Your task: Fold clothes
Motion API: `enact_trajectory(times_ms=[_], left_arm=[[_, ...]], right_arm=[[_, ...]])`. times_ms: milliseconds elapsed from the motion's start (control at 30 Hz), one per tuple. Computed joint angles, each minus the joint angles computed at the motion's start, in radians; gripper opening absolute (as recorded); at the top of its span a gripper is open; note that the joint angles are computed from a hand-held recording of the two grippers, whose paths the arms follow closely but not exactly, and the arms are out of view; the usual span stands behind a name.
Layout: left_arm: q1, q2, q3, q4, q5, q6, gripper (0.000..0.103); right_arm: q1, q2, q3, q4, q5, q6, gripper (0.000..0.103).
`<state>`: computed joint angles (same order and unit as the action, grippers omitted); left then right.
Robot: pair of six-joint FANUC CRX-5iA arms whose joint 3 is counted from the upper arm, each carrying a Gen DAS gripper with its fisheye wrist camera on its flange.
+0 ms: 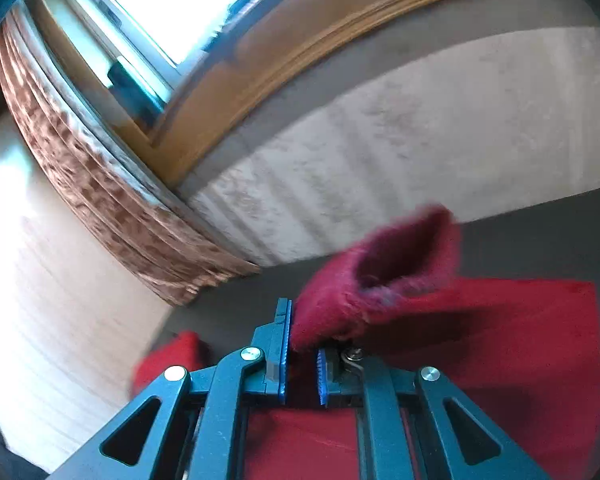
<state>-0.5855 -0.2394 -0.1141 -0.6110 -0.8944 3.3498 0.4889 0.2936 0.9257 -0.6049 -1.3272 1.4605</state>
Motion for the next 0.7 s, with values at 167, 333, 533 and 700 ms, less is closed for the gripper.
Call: enact_trajectory(times_ms=[167, 333, 533, 700], left_arm=[[-0.039, -0.024, -0.027, 0.008, -0.016, -0.038, 0.033], [-0.060, -0.047, -0.050, -0.025, 0.041, 0.051, 0.036], [-0.110, -0.093, -0.091, -0.118, 0.067, 0.229, 0.040], [-0.056, -0.092, -0.092, -0.093, 0.136, 0.240, 0.040]], right_arm=[[-0.057, -0.044, -0.207, 0.067, 0.001, -0.031, 0.011], [-0.169, -0.067, -0.338, -0.119, 0.045, -0.075, 0.018], [-0.271, -0.084, -0.413, -0.357, 0.115, -0.116, 0.043], [-0.199, -0.096, -0.421, -0.196, 0.158, -0.178, 0.026]])
